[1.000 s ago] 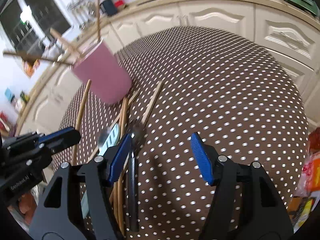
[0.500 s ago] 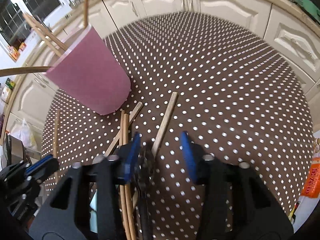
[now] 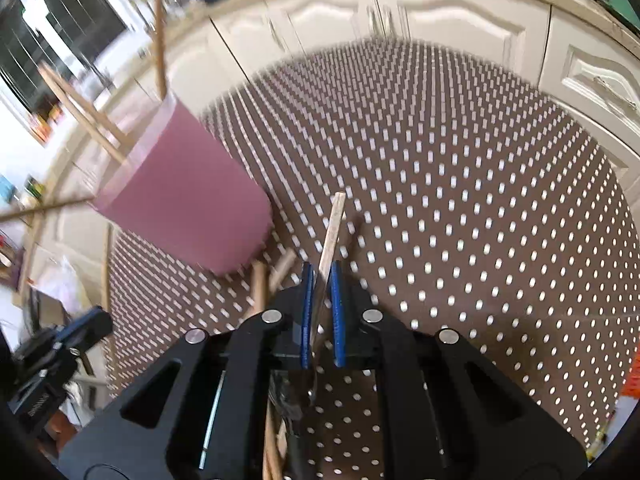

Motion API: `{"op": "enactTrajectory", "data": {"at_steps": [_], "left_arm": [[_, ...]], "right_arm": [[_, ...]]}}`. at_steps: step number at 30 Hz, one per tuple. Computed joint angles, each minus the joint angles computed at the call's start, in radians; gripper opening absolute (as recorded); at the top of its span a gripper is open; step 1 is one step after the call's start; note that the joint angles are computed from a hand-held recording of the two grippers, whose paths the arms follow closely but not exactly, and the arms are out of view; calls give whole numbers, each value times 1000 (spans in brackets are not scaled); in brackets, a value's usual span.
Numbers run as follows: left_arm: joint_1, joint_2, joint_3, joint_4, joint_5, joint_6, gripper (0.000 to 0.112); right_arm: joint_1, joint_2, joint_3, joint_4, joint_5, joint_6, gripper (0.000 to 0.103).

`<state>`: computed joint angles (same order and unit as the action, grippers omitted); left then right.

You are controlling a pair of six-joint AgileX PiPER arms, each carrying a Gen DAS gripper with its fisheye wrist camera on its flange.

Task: Organize utensils
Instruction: 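Lift both chopsticks upright and lower them into the pink cup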

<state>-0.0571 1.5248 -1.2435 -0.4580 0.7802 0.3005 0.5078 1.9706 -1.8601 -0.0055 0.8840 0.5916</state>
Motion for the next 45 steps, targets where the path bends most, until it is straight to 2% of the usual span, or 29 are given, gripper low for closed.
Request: {"op": "enactTrajectory", "data": {"at_steps": [8,14,20,28,38,45], "left_arm": [[39,-79,22,-103,-29,80,6],[41,-131,34,-166,-47,123,6],[40,-160,28,-225,-58,182,6],[36,-176,7,-260,-81,213,6],[-1,-161,-118,-137,-123,88,6],[0,-128,-278,-64,-133,-32,6]], "right_arm": [[20,-170,123,-136,-164,71,7],[33,-295,216,-215,-250,100,7],[84,-386,292,-288,-297,155,7],[152,-435,284,-443,-304,254,7],[197,-390,124,-573,-244,278,7],[232,-322,-17,-697,-217,319,7]]}}
